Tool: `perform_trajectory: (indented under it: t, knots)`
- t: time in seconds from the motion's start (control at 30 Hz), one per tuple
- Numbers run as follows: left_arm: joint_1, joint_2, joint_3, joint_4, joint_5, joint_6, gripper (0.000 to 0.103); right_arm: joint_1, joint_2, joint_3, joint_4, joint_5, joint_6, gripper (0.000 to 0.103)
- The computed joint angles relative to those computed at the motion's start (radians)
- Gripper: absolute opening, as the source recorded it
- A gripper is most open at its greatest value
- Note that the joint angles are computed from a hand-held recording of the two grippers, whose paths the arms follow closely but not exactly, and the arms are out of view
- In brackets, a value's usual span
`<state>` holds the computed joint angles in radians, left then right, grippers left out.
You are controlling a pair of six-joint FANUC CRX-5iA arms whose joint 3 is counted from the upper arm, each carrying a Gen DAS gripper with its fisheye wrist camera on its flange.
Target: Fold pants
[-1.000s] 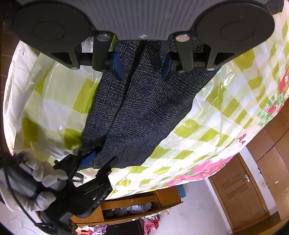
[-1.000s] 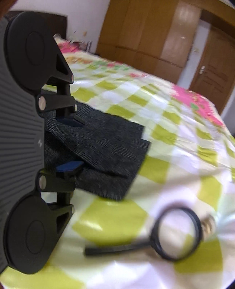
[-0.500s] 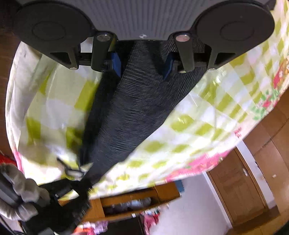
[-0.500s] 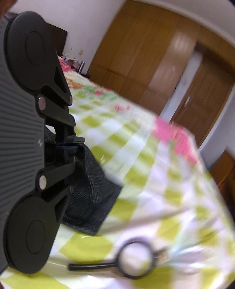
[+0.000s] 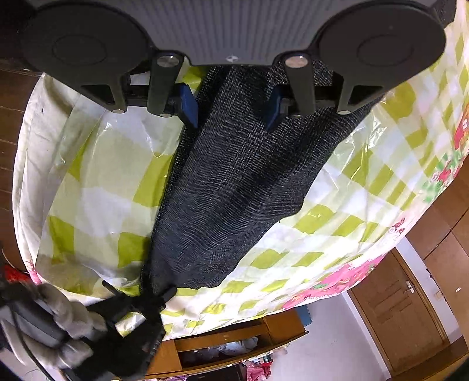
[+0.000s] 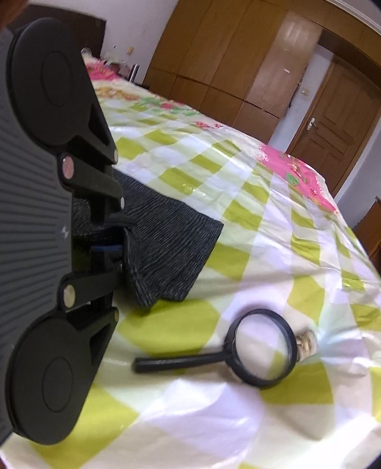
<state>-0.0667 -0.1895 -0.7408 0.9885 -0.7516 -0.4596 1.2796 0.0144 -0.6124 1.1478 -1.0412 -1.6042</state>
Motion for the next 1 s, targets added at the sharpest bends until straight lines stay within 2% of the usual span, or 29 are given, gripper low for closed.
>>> perform_trajectory:
  t: [0.1, 0.17, 0.3, 0.37, 0.4, 0.43, 0.47, 0.53, 0.67, 0.7, 0.8, 0.87, 0.93, 0.97, 1.0]
  knots:
    - [0.004, -0.010, -0.008, 0.026, 0.001, -0.020, 0.061, -0.025, 0.005, 0.035, -0.032, -0.005, 0.075, 0.005]
    - [0.000, -0.007, -0.008, 0.040, 0.004, -0.026, 0.062, -0.027, 0.013, 0.065, 0.013, -0.059, 0.160, 0.004]
    - [-0.008, 0.016, 0.004, 0.006, 0.014, 0.002, 0.062, 0.009, 0.037, 0.084, 0.117, -0.190, 0.194, 0.004]
    - [-0.008, 0.011, 0.000, 0.005, 0.013, -0.003, 0.062, 0.023, 0.051, 0.097, 0.025, -0.188, 0.277, 0.005]
    - [-0.005, 0.011, 0.003, 0.000, 0.006, 0.004, 0.062, 0.027, 0.062, 0.115, -0.070, -0.178, 0.330, 0.006]
    - [-0.003, 0.012, 0.005, -0.005, 0.002, 0.007, 0.062, 0.028, 0.066, 0.118, -0.138, -0.165, 0.329, 0.008]
    - [-0.004, 0.012, 0.006, -0.007, 0.004, 0.006, 0.062, 0.031, 0.053, 0.093, -0.154, -0.133, 0.277, 0.009]
    - [-0.006, 0.014, 0.008, -0.010, 0.006, 0.010, 0.062, 0.039, 0.043, 0.049, -0.103, -0.128, 0.161, 0.011]
    - [-0.007, 0.007, 0.004, -0.001, 0.010, 0.000, 0.063, 0.025, 0.034, 0.057, -0.110, -0.128, 0.194, 0.013]
    - [-0.008, 0.003, 0.001, 0.006, 0.016, -0.006, 0.063, 0.023, 0.032, 0.063, -0.118, -0.134, 0.206, 0.008]
    - [-0.005, -0.002, 0.002, 0.007, 0.020, 0.003, 0.063, -0.014, 0.013, 0.072, -0.047, -0.120, 0.246, 0.006]
    - [-0.011, -0.008, -0.008, 0.035, 0.033, -0.020, 0.063, -0.043, 0.002, 0.062, 0.085, -0.113, 0.233, 0.006]
    - [-0.009, 0.005, 0.004, 0.019, 0.021, 0.002, 0.063, -0.052, -0.007, 0.045, 0.240, -0.154, 0.191, 0.005]
    - [-0.009, 0.012, 0.007, 0.010, 0.014, 0.011, 0.063, -0.048, -0.006, 0.044, 0.256, -0.171, 0.186, 0.005]
    - [-0.010, 0.017, 0.008, 0.002, 0.014, 0.012, 0.063, -0.027, -0.003, 0.049, 0.223, -0.192, 0.188, 0.005]
